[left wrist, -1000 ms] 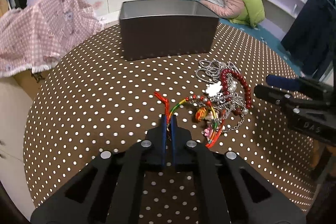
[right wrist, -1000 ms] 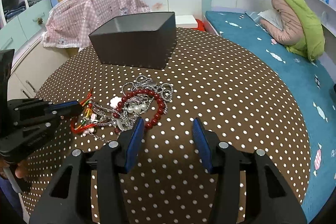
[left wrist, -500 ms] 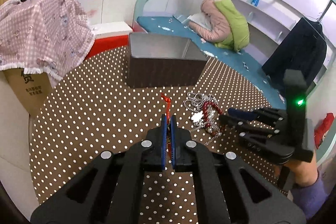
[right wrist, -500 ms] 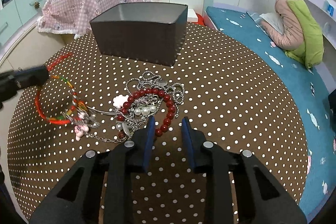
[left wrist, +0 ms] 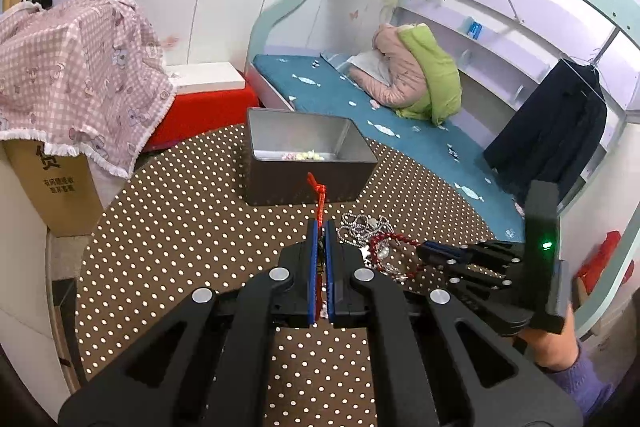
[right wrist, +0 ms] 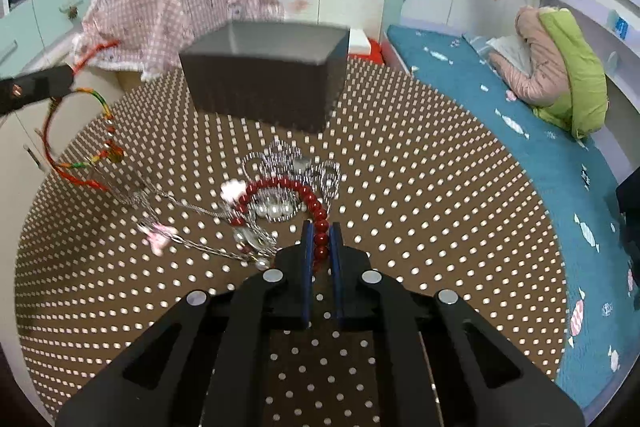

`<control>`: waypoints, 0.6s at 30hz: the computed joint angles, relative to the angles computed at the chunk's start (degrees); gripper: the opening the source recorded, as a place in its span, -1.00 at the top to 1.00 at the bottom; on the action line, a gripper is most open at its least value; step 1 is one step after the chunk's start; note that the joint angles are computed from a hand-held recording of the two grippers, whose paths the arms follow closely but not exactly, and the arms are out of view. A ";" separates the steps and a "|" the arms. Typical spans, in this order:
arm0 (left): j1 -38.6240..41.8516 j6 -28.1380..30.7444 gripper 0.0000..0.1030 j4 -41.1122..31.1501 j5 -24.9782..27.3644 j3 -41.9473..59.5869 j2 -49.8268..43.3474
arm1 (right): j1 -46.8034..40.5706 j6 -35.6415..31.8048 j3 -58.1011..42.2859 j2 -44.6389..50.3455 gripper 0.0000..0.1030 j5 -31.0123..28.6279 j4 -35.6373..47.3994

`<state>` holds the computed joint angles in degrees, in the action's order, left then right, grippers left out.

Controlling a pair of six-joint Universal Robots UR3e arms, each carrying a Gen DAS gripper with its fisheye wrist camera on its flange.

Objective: Organize jewelry
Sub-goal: 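Grasp the red string bracelet with left while right grasps the red bead bracelet, then lift the red bead bracelet high with right while left lifts the red string bracelet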

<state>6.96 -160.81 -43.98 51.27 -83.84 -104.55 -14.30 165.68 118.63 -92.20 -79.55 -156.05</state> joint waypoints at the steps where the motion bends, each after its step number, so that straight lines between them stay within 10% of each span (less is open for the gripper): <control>1: 0.05 -0.17 0.93 -0.41 -0.26 0.59 0.05 | -0.66 -0.08 0.10 -1.52 0.87 1.07 0.44; 18: -4.37 1.14 0.93 -5.61 0.94 9.49 -2.53 | -3.14 -0.17 -10.17 -9.45 0.87 10.33 10.05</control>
<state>2.59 -159.67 -49.60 52.21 -74.35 -107.08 -17.45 165.51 108.47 -101.65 -69.22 -146.00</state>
